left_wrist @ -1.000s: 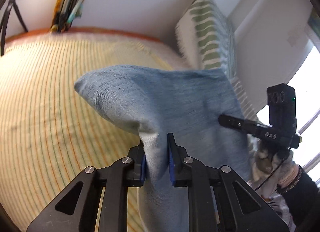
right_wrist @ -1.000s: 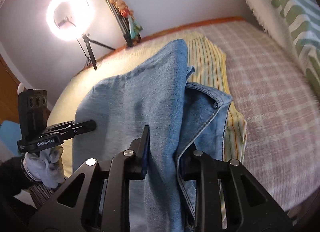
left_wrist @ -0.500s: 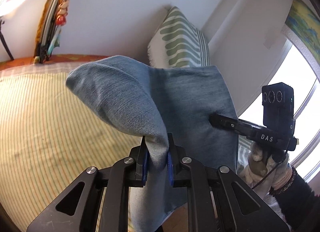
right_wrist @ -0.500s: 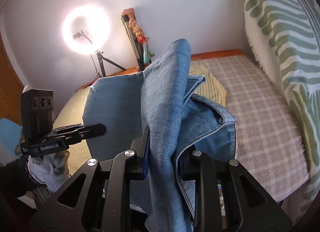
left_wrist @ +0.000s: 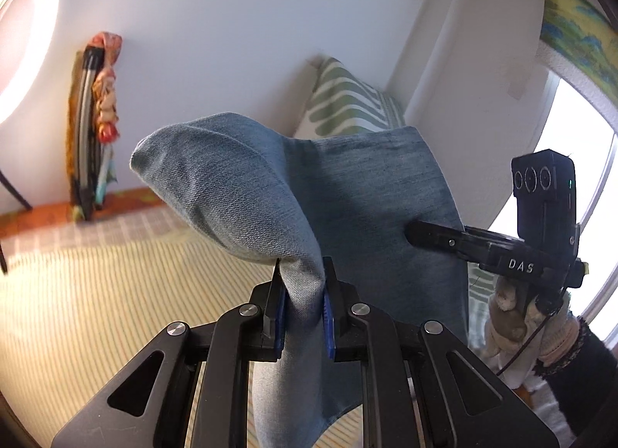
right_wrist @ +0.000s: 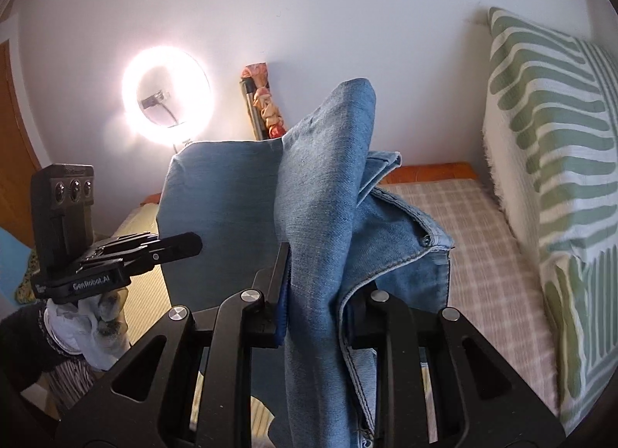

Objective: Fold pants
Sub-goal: 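Lift the folded jeans with both tools and carry them toward the pillow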

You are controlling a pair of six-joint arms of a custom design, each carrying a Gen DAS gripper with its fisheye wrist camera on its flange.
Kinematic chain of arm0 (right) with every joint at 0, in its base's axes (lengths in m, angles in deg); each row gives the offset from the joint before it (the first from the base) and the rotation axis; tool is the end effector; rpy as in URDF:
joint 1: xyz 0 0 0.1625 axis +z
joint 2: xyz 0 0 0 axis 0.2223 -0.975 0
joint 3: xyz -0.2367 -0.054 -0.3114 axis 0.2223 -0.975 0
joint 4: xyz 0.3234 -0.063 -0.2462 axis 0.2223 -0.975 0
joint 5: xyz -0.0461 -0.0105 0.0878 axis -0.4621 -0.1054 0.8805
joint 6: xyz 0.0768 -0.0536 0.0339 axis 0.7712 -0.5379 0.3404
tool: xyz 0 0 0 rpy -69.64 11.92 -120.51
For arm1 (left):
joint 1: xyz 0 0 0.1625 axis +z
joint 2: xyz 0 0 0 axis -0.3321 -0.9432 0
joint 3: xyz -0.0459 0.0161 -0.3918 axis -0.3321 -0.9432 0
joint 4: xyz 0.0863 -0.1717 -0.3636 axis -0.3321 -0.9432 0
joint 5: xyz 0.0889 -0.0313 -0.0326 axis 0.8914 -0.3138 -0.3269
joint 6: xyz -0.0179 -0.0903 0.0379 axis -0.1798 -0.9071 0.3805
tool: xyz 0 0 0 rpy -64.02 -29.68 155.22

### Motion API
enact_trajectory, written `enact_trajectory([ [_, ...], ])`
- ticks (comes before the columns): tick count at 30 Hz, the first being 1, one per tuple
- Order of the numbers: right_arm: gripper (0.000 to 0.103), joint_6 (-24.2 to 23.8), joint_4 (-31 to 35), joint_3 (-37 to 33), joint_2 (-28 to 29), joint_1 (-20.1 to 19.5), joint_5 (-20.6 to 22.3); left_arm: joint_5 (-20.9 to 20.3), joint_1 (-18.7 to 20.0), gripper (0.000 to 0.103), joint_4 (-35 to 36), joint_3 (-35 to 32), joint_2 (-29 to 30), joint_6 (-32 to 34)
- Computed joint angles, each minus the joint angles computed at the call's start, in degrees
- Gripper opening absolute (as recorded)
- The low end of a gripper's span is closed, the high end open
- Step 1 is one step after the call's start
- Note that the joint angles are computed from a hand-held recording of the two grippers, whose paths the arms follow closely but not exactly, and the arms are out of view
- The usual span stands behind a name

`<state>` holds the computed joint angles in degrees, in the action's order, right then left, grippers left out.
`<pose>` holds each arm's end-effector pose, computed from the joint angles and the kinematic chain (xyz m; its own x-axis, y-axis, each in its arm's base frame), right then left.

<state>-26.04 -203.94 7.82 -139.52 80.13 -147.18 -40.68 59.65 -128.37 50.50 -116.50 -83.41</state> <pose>0.1417 -0.5337 0.4786 -0.7951 -0.3866 0.4673 -0.5838 0.6967 -0.4169 -0.4489 -0.6111 0.0865 -0.8179 0.4849 -0.3099 0.5666 0.5843 -0.5810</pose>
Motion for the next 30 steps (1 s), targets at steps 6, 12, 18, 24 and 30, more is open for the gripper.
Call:
enact_trajectory([
  [6,0.023,-0.48,-1.19,-9.17,10.42,-1.6,1.15,0.62,3.6,0.013,3.6,-12.16,6.55,3.52],
  [12,0.023,-1.52,-0.57,-20.59,21.33,-2.87,2.4,-0.09,6.99,0.013,6.03,-23.86,12.84,5.36],
  [18,0.023,-3.62,0.53,-30.85,30.91,-3.36,1.08,-0.35,9.97,0.013,12.17,-37.25,20.25,5.91],
  [24,0.023,-4.63,4.31,-41.68,39.2,-4.7,0.44,-0.62,12.18,0.013,18.04,-50.37,27.76,6.5],
  [30,0.023,-5.16,6.75,-49.34,45.62,-6.16,-1.73,0.39,13.53,0.013,23.04,-60.81,33.42,6.49],
])
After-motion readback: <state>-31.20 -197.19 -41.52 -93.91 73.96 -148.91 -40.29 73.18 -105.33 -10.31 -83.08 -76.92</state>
